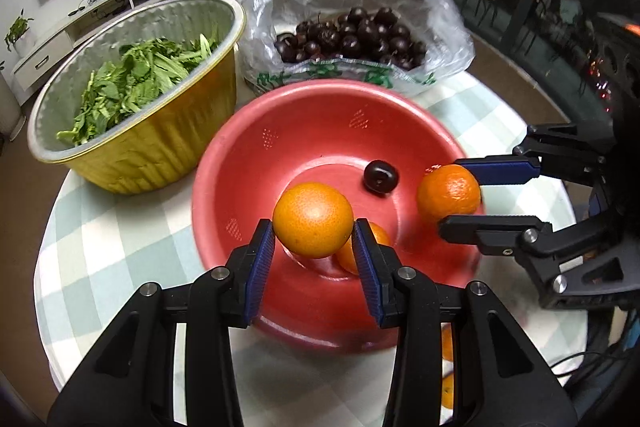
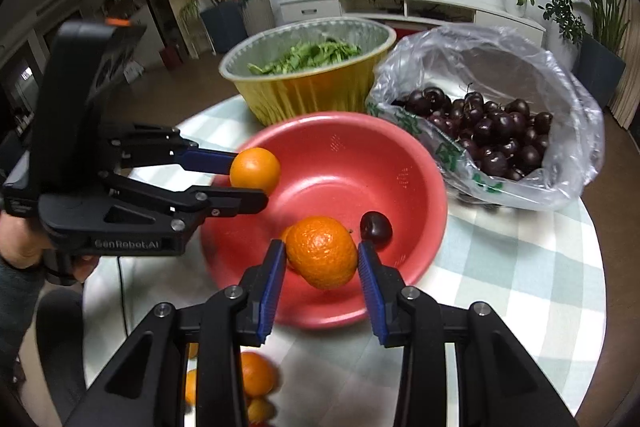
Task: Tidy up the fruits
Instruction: 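Carry both citrus fruits into the red bowl and open both tools, then move both open tools back to the fruit pile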
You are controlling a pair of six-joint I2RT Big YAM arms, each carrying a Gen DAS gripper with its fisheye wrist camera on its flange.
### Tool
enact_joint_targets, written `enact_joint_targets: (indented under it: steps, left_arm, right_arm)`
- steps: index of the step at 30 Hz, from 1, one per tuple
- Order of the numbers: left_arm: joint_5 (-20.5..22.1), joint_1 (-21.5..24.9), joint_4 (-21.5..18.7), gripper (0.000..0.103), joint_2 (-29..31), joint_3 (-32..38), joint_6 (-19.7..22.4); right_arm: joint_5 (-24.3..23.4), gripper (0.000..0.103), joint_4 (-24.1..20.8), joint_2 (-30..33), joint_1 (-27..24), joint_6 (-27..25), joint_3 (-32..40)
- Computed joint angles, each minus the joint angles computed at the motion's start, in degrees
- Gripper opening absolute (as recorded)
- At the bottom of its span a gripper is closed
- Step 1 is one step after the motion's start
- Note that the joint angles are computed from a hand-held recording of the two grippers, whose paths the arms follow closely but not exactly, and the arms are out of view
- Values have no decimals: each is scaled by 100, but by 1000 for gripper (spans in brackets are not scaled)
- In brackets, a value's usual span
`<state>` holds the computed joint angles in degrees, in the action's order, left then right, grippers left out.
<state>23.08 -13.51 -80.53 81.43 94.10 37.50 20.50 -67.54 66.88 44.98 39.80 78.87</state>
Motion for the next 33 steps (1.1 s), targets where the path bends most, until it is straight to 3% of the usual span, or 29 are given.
enact_joint_targets:
  steps: [8, 21, 31, 33]
  left_arm:
    - [-382, -275, 278, 38, 137, -245, -49]
    - [-496, -279, 527, 40, 141, -296, -250]
    - [-383, -147, 542, 53, -41, -390, -270]
    - [-369, -90, 593, 64, -149, -437, -314]
  right_arm:
    - [-88, 40, -189, 316, -231, -175, 37]
    - [55, 40, -383, 585, -207, -430, 155]
    - [164, 42, -432, 592, -144, -412, 165]
    - [162, 45, -395, 577, -162, -399, 151]
